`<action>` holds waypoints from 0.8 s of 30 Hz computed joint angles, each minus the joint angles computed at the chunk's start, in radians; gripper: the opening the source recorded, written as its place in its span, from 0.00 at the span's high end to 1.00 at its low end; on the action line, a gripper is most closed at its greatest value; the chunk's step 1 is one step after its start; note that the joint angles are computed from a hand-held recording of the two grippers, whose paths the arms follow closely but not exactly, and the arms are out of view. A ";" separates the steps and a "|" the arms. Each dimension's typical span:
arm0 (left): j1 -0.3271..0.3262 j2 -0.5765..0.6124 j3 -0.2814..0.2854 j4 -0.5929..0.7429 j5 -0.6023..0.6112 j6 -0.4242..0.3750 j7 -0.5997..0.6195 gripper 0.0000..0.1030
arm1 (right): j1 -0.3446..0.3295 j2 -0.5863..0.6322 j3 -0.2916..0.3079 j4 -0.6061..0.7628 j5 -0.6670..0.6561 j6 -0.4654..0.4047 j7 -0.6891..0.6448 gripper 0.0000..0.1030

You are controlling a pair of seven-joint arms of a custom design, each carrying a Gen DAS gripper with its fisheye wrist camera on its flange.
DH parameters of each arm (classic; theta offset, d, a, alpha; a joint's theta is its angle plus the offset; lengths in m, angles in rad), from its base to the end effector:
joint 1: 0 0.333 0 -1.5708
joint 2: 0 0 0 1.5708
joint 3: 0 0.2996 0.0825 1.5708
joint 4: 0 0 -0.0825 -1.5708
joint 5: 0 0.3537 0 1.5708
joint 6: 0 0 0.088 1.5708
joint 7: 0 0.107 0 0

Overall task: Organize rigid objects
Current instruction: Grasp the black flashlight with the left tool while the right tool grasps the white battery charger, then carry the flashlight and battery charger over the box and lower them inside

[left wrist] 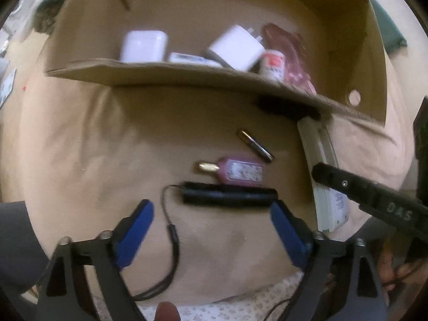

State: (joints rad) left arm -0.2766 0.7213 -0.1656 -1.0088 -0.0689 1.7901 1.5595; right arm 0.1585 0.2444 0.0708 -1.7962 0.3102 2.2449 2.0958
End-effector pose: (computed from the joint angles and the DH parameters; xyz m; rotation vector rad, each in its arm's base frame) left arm 0.6608 -0.2751 0.4325 1.7022 -2.4960 0.2303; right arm 0.5963 0.1451 0.4320 -1.4837 2.4162 0.2503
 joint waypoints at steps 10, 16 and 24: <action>-0.066 0.031 0.020 -0.010 0.080 0.034 -0.022 0.06 | -0.009 -0.078 -0.009 -0.086 0.054 0.018 -0.079 0.54; -0.071 0.023 0.012 -0.031 0.088 0.058 -0.001 0.16 | -0.006 -0.101 -0.013 -0.113 0.073 0.030 -0.099 0.54; -0.029 -0.045 0.014 -0.125 0.065 0.072 0.008 0.17 | 0.002 -0.130 -0.014 -0.140 0.099 0.056 -0.111 0.54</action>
State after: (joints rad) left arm -0.3057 0.6762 -0.1519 -1.1341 -0.0042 1.8626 1.5672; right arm 0.1605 0.1144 0.0571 -1.9364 0.4090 2.3014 1.9846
